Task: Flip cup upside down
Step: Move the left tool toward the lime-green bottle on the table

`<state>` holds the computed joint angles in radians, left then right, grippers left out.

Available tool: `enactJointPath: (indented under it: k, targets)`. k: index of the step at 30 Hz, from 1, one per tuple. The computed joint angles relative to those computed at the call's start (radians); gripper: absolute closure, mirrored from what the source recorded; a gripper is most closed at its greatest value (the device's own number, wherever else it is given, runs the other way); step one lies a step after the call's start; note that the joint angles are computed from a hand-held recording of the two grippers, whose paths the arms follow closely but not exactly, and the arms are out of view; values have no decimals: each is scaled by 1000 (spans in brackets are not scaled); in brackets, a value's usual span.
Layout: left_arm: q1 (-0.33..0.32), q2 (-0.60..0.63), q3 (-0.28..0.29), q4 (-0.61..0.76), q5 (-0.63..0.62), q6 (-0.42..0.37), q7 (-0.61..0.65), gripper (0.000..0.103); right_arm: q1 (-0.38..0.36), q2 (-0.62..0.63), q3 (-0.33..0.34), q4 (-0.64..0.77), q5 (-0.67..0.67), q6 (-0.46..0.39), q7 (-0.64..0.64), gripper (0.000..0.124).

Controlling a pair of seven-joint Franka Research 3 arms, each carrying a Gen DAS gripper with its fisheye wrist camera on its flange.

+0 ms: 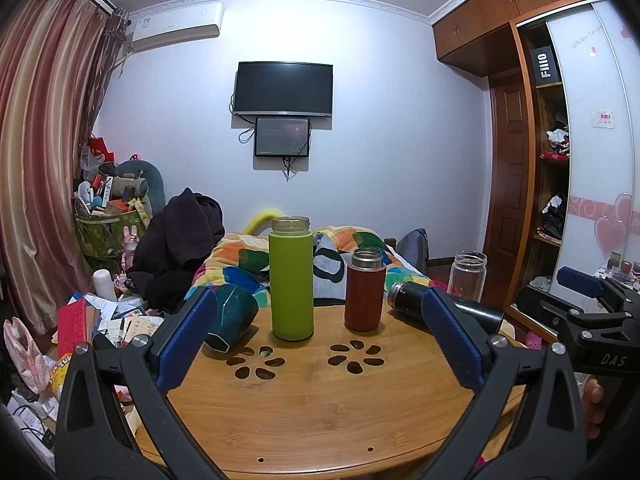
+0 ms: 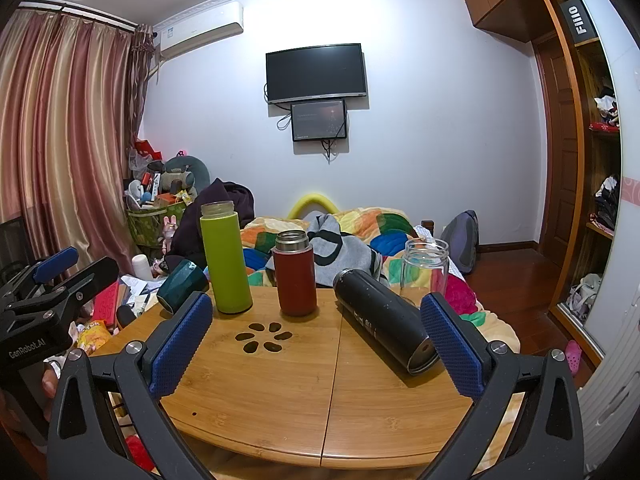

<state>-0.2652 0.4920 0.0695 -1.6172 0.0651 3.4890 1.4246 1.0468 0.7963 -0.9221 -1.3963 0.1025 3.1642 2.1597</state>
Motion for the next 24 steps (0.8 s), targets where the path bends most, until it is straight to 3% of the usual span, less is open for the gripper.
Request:
enactJointPath:
  k: [24]
  targets:
    - [1,-11,-1,-13,-11,9,15,0,1,0,-1,-1,9,3,-8,21]
